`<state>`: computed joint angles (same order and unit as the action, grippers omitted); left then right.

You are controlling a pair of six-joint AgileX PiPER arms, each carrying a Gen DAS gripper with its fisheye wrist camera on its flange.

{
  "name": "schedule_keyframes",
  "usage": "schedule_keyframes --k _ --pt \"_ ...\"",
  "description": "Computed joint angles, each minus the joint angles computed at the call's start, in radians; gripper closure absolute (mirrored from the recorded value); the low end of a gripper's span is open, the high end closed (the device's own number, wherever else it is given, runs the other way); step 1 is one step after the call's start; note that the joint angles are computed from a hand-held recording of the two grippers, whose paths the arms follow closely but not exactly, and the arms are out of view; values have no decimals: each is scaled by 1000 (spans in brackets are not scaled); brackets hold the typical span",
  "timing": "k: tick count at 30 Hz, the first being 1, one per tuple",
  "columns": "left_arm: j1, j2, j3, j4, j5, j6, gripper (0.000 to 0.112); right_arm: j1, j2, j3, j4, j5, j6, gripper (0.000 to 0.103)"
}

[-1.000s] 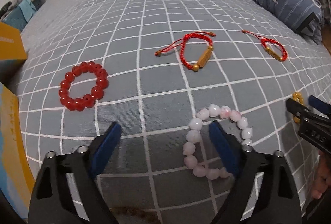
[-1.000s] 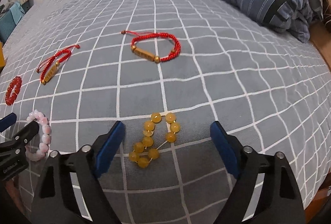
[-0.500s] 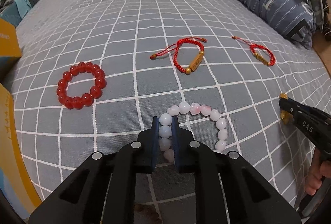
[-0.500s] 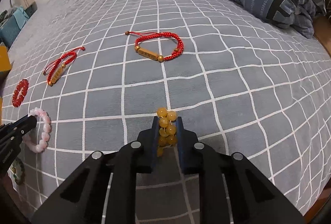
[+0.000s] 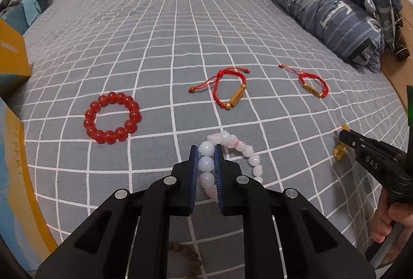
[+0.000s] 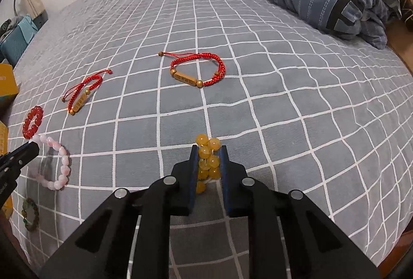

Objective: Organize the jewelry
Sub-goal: 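Carry the pink-white bracelet in the left gripper while the right gripper carries the amber bracelet toward the white box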

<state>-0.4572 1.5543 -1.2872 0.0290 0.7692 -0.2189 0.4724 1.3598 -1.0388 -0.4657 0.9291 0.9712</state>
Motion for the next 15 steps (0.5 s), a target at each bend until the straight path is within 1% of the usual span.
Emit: schedule_keyframes --k 9,15 --pt "0 -51 10 0 8 0 100 66 -35 -16 -60 50 62 88" --pt "-16 -95 14 31 13 -31 100 118 -56 -35 -97 93 92 88"
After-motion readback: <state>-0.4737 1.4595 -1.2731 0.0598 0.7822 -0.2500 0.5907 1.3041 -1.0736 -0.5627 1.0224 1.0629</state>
